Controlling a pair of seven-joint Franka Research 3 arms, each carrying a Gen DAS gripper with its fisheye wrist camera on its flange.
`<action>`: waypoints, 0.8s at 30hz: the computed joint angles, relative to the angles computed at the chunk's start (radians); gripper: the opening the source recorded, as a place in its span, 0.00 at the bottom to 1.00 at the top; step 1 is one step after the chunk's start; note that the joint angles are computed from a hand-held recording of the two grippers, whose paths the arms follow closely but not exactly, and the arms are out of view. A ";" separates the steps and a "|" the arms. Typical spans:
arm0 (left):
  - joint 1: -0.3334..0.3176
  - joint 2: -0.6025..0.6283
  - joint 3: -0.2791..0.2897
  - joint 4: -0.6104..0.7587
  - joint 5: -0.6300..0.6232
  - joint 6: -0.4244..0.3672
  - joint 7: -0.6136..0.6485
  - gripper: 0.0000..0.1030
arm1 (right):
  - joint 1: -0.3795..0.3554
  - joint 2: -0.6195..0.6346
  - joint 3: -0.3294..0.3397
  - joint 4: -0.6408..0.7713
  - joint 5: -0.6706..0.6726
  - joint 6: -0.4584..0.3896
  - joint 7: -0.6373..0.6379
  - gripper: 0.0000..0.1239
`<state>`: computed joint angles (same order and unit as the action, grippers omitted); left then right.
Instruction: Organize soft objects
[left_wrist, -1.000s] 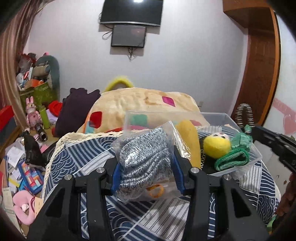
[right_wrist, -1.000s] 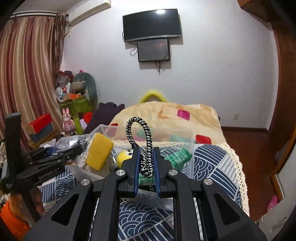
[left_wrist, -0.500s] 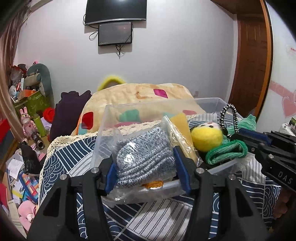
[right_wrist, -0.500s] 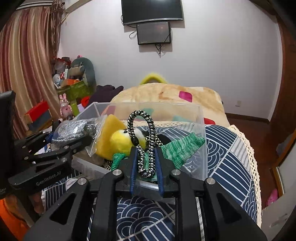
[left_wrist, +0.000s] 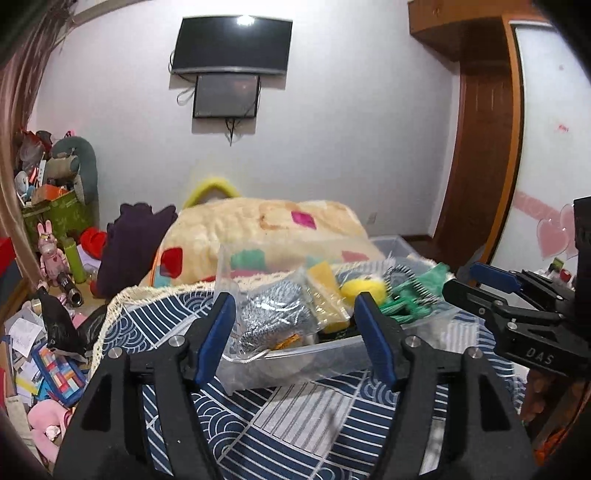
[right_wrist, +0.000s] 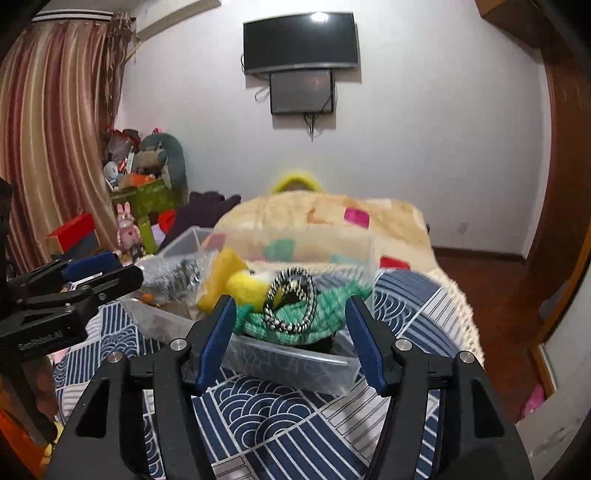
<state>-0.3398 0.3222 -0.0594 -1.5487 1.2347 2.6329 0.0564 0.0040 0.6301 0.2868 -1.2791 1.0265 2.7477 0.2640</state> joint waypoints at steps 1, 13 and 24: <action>-0.010 -0.016 0.005 -0.015 0.030 0.001 -0.032 0.66 | -0.018 -0.015 0.022 -0.018 0.031 0.004 -0.037 0.47; 0.016 -0.162 -0.073 -0.163 0.339 0.012 -0.350 0.75 | -0.127 -0.213 0.077 -0.238 0.521 -0.074 -0.517 0.59; 0.026 -0.163 -0.110 -0.189 0.388 -0.003 -0.388 0.79 | -0.035 -0.216 -0.043 -0.245 0.637 -0.101 -0.561 0.66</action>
